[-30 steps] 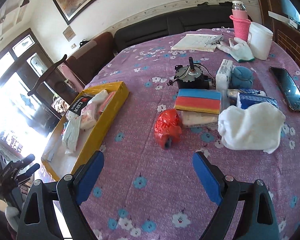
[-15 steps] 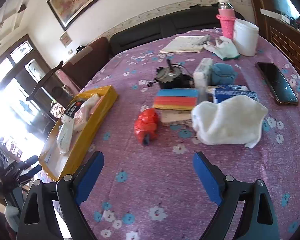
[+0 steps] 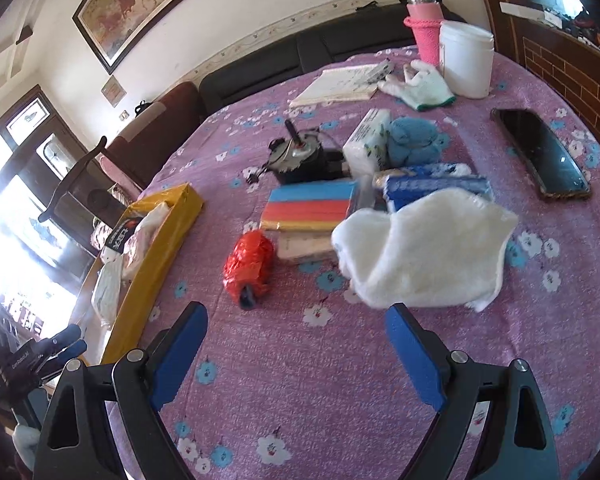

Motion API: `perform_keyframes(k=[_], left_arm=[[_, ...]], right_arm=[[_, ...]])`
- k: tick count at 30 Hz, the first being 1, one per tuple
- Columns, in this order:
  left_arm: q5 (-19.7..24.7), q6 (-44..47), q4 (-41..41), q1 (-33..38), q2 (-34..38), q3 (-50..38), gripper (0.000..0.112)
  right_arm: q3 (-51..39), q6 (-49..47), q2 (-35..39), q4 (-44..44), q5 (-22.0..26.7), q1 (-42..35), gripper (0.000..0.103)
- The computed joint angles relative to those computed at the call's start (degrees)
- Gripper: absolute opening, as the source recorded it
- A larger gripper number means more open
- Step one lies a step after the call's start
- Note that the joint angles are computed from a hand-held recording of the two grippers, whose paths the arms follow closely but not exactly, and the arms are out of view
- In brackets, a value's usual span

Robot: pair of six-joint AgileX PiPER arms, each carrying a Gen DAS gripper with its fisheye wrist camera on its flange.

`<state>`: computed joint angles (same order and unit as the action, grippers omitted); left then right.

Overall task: Organize soft objects
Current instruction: 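Withdraw both tools from the tray toward the remaining items, then grasp the red plastic bag with the left tool while the right tool grasps the white cloth, then carry red bag and white cloth into the yellow tray while both tools open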

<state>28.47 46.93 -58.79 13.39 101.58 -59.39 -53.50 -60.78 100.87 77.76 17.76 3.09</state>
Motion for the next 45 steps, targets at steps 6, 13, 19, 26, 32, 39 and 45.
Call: perform_keyframes(k=[6, 13, 19, 26, 32, 39, 45], left_arm=[[-0.1, -2.2, 4.2, -7.9, 1.5, -5.2, 0.080], [1.3, -10.8, 14.0, -20.2, 11.5, -20.2, 0.080], [3.7, -21.7, 27.0, -26.8, 23.2, -35.8, 0.080], [8.5, -29.5, 34.5, -28.8, 33.5, -49.0, 0.080], [5.2, -29.3, 35.7, -29.7, 31.9, -45.9, 0.037], [1.6, -18.5, 22.3, -26.8, 24.0, -34.7, 0.037], [2.1, -6.5, 7.9, -22.7, 16.6, -24.8, 0.037]], right_arm=[[2.6, -6.6, -3.6, 6.0, -0.5, -5.5, 0.094], [2.3, -5.8, -1.3, 5.8, 2.7, -13.6, 0.094], [-1.0, 0.0, 3.1, 0.9, 6.0, -15.7, 0.094], [-5.8, 3.1, 7.5, 1.3, 10.1, -13.4, 0.094], [-9.4, 12.6, 10.2, -7.0, 3.0, -7.2, 0.094], [-9.9, 18.1, 10.2, -13.2, 1.8, -5.1, 0.040], [-4.8, 13.2, 4.7, -9.2, 0.8, -3.5, 0.032]])
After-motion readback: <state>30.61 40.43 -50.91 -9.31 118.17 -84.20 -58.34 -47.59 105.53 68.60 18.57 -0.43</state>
